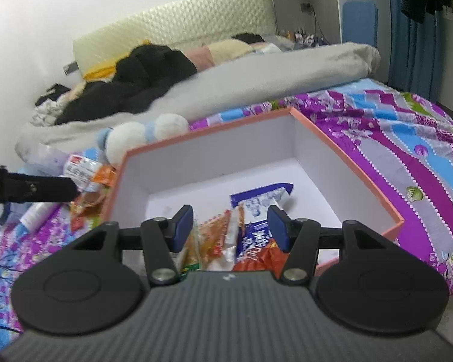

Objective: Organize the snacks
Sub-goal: 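Carry both items over the pink box and open both grippers to drop them, then withdraw both grippers from the pink box toward the remaining snacks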

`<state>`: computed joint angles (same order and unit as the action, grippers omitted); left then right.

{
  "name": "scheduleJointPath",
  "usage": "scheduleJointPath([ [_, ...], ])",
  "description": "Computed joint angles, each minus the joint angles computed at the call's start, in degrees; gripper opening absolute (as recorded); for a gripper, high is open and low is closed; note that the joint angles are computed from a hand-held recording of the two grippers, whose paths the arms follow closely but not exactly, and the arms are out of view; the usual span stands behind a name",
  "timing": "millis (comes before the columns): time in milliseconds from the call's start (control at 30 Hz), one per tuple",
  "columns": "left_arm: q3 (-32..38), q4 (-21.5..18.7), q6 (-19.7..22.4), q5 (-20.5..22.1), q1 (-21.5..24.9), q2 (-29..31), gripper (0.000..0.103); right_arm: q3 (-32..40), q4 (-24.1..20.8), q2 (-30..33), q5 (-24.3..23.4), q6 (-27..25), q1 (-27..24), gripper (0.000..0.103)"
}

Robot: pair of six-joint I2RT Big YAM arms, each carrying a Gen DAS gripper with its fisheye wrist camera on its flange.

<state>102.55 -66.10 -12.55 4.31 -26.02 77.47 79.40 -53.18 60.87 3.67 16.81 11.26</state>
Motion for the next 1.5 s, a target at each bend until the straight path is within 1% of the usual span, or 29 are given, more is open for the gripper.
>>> scheduleJointPath([
  [267, -5.2, 0.9, 0.4, -0.6, 0.5, -7.1, 0.074, -2.1, 0.6, -4.7, 3.2, 2.6, 5.5, 0.057],
  [433, -9.3, 1.5, 0.2, -0.1, 1.7, -11.5, 0.074, -2.8, 0.0, -6.4, 4.9, 1.2, 9.6, 0.057],
  [533, -11.6, 1.3, 0.1, 0.2, 2.5, -13.8, 0.074, -3.1, -0.2, -7.2, 6.7, 1.8, 12.3, 0.057],
  [633, -13.8, 1.8, -0.4, -1.4, 3.0, -16.4, 0.074, -3.9, 0.0, -8.1, 9.9, 1.9, 15.6, 0.057],
  [667, -14.3, 1.7, -0.6, -1.2, 3.4, -17.1, 0.074, -4.6, 0.3, -8.5, 11.1, 1.8, 16.8, 0.057],
  [700, -14.9, 1.9, -0.7, -0.8, 3.7, -17.8, 0.074, -5.4, 0.5, -9.0, 11.9, 2.1, 18.0, 0.057],
  [767, -16.2, 2.1, -1.0, -1.5, 3.8, -19.5, 0.074, -6.6, 0.2, -9.8, 12.3, 3.7, 19.9, 0.057],
  [933, -18.6, 0.8, -1.1, -1.6, 4.5, -22.4, 0.074, -8.9, -0.2, -11.2, 14.8, 6.5, 25.5, 0.057],
  [1033, -20.0, 0.3, -0.9, -2.5, 4.5, -24.3, 0.074, -9.6, -0.4, -11.7, 15.4, 6.9, 28.0, 0.057],
  [1267, -23.6, -1.7, -1.1, -3.6, 5.5, -28.7, 0.074, -10.4, -1.5, -12.6, 17.7, 8.2, 32.3, 0.060],
  [1500, -25.7, -2.6, -1.0, -2.2, 9.1, -30.5, 0.074, -10.1, -1.0, -12.1, 18.7, 8.1, 34.2, 0.061],
])
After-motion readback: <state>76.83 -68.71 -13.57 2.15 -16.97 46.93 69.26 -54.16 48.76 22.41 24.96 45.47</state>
